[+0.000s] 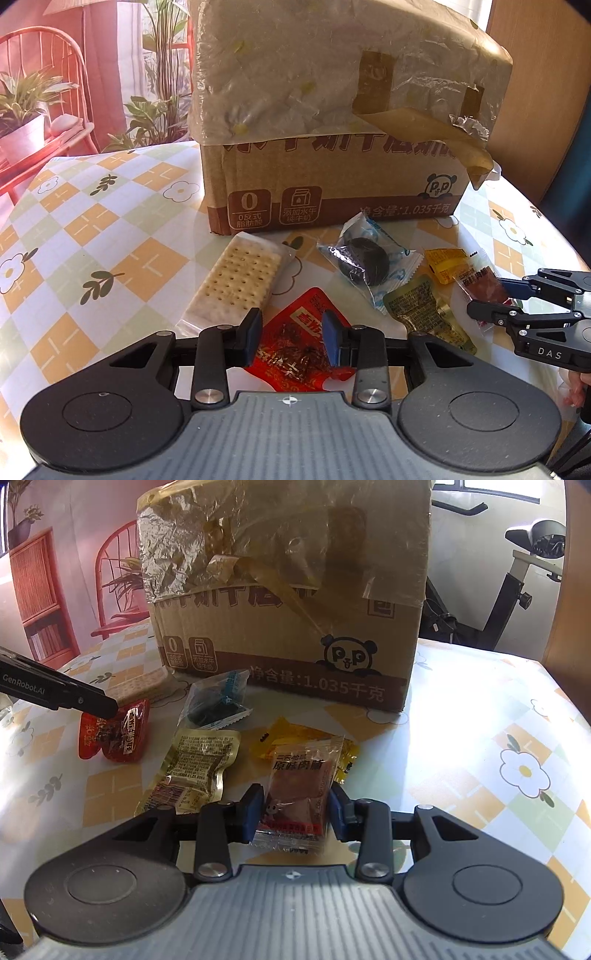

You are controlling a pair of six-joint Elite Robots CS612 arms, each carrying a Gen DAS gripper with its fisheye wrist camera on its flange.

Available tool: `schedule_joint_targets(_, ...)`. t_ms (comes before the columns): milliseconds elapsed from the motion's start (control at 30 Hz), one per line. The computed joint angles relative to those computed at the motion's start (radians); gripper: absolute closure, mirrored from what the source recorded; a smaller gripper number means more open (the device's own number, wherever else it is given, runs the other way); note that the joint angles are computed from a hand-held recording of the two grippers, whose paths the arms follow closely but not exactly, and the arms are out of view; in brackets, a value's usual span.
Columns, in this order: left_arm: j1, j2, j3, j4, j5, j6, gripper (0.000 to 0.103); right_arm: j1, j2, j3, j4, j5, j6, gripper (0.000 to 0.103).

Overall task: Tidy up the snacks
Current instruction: 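Grasp the red meat snack with the left gripper while the right grasps the clear meat pack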

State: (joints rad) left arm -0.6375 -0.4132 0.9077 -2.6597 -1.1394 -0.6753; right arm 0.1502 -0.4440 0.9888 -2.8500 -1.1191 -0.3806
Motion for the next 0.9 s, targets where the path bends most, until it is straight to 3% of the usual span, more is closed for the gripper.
schedule_joint_targets(233, 0.004, 0.009, -0.005, 0.021, -0.019, -0.016, 0.065, -0.002, 0.001, -0.001, 0.0, 0.007, -0.003, 0.063)
schedule_joint_targets(467, -0.011, -0.021, 0.059, -0.007, 0.01, -0.048, 0.047, -0.003, 0.0, 0.001, 0.002, 0.011, -0.004, 0.063)
schedule_joint_targets(667, -0.017, -0.03, 0.078, 0.007, 0.016, -0.053, 0.042, -0.003, 0.0, 0.001, 0.002, 0.011, -0.004, 0.063)
schedule_joint_targets(900, -0.022, -0.006, 0.042, 0.022, 0.04, -0.023, 0.037, -0.003, 0.0, 0.001, 0.003, 0.011, -0.005, 0.063)
